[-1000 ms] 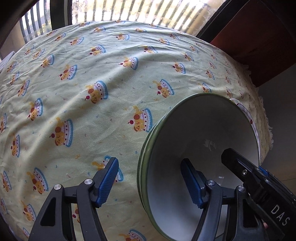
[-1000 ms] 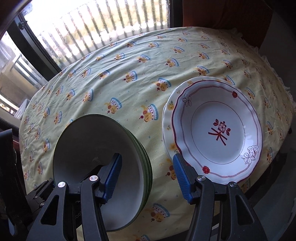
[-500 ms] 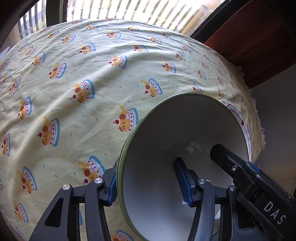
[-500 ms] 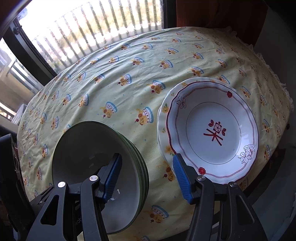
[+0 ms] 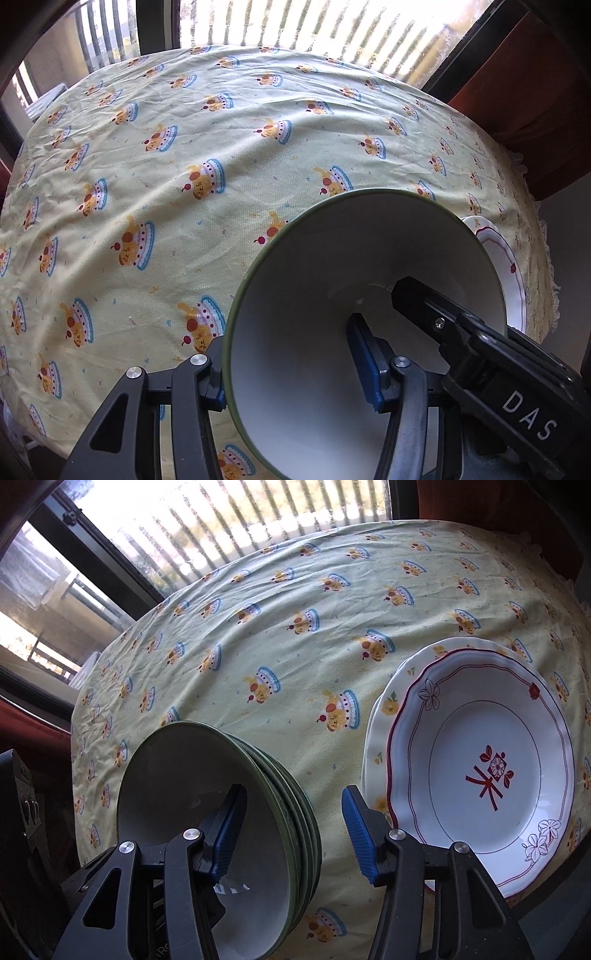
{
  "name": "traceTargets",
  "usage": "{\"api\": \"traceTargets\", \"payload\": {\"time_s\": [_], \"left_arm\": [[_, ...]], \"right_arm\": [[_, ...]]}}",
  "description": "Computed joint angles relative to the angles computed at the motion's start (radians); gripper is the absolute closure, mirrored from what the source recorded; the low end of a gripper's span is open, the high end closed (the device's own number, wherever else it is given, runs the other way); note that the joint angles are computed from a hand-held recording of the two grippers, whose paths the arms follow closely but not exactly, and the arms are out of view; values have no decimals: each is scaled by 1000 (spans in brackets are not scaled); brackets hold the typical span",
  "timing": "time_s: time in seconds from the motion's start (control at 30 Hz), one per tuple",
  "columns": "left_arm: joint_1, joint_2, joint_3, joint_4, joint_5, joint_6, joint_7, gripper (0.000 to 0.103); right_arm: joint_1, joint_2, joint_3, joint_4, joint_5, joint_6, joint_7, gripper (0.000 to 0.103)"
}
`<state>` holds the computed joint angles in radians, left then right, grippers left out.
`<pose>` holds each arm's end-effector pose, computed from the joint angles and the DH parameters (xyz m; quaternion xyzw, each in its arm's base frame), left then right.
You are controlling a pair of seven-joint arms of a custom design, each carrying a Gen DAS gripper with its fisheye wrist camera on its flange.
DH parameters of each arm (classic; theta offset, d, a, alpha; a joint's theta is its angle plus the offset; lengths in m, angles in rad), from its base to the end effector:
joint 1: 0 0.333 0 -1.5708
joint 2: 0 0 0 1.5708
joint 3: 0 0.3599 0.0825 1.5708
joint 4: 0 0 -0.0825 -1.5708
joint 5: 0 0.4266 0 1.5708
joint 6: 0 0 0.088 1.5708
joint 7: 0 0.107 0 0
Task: Organize plates and bowls
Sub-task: 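Carry the bowl stack with both tools over the red-rimmed plate stack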
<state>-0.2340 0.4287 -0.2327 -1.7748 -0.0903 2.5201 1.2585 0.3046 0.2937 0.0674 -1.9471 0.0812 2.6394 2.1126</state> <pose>0.6641 -0.3126 0.3732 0.6769 -0.7139 0.1790 0.0092 0.6459 0.2465 0.3892 -0.6048 0.7706 -0.0303 0.1987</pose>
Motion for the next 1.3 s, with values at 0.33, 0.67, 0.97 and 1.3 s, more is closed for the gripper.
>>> {"api": "traceTargets", "payload": {"time_s": [0.33, 0.67, 0.97, 1.3], "left_arm": [[-51, -2, 43, 24, 116, -60, -182, 47], [-1, -9, 2, 17, 64, -80, -96, 47], [58, -61, -10, -22, -49, -133, 93, 48], [50, -134, 1, -72, -73, -100, 168, 49]], "right_arm": [[-81, 71, 66, 101, 223, -116, -291, 59], [-5, 67, 8, 129, 95, -179, -193, 60], [54, 57, -2, 146, -2, -210, 8, 59], [84, -10, -3, 106, -90, -201, 169, 59]]}}
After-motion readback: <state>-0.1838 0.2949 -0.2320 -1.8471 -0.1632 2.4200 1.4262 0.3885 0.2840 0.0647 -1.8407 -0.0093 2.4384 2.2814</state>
